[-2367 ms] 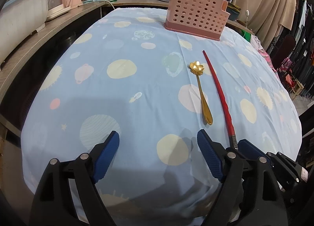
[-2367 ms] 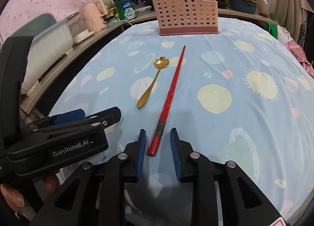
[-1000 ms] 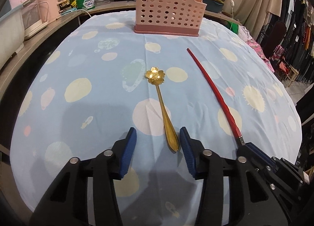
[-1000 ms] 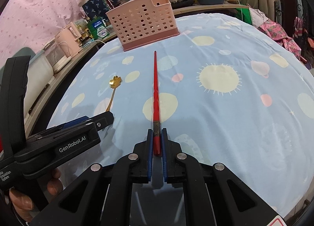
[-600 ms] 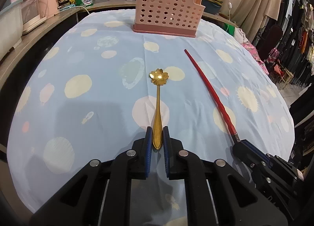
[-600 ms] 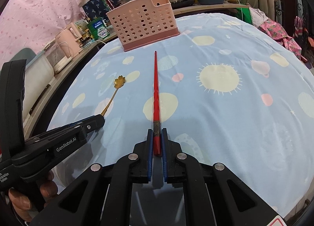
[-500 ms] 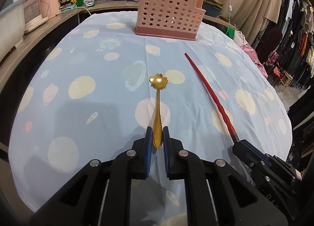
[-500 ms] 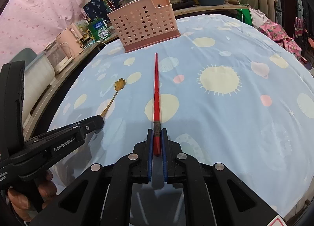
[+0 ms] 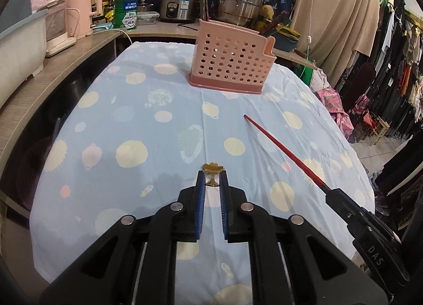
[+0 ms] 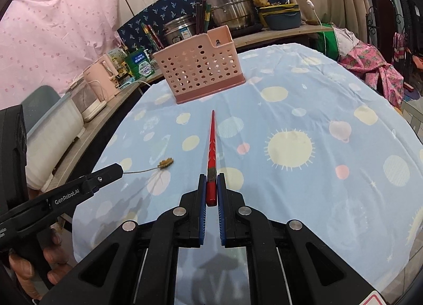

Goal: Organize utensils
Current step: 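Carry the spoon and red chopstick up and lower them into the caddy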

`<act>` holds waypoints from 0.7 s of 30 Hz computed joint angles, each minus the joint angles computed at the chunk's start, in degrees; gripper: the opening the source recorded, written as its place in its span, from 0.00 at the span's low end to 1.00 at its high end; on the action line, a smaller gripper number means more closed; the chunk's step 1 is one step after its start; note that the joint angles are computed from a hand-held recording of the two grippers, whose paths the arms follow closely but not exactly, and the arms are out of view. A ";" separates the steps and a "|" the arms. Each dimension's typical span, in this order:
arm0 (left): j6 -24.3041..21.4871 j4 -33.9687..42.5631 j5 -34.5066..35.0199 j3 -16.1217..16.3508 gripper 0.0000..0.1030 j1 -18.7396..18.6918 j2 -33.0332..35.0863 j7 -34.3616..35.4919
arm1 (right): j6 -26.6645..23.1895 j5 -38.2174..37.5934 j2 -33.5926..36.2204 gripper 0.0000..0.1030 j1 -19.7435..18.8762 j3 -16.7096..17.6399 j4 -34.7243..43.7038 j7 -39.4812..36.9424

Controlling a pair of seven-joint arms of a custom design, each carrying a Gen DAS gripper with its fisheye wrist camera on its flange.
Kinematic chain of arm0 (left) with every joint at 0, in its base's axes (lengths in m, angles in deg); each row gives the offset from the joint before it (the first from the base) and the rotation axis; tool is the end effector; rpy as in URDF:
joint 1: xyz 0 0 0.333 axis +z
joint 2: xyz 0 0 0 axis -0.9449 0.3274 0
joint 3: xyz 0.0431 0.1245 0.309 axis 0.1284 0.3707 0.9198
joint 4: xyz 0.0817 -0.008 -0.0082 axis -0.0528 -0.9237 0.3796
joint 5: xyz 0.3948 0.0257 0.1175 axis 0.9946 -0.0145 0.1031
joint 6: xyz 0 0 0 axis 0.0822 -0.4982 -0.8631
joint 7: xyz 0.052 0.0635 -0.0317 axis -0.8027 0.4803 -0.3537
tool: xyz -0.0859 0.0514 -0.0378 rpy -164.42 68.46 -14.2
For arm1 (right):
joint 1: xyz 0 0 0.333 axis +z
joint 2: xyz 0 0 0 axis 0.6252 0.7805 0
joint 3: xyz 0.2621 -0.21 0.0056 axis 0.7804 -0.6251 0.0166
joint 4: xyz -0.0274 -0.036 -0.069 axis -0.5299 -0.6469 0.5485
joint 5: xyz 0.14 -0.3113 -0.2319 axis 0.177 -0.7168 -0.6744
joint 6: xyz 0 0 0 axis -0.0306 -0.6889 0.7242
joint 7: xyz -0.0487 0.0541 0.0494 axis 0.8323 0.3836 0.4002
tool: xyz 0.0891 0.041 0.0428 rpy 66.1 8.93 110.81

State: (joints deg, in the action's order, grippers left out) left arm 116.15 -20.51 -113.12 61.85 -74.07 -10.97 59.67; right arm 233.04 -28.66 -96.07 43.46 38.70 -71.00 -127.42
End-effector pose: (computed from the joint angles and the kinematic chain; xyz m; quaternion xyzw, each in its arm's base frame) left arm 0.6704 -0.1755 0.5548 -0.4911 0.7788 -0.3733 0.1136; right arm 0.5405 0.1520 0.5193 -0.4314 0.7744 -0.2565 0.3851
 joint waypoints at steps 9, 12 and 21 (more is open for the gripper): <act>0.65 5.47 0.74 -0.29 0.01 0.07 2.41 -0.98 | 0.23 -7.71 -1.84 0.07 -2.50 0.05 2.76 5.72; 1.10 7.12 1.62 -0.43 0.01 -0.01 3.24 -1.79 | 0.43 -10.59 -1.97 0.07 -3.30 -0.07 4.18 8.02; 1.40 10.73 4.14 -0.88 0.01 0.14 5.35 -3.12 | 1.50 -14.18 -0.77 0.07 -3.67 -1.59 7.90 10.16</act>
State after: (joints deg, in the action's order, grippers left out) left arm 117.55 -9.77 -108.97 60.97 -73.93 -5.62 56.55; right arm 234.54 -42.84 -96.84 39.79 37.11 -63.10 -117.26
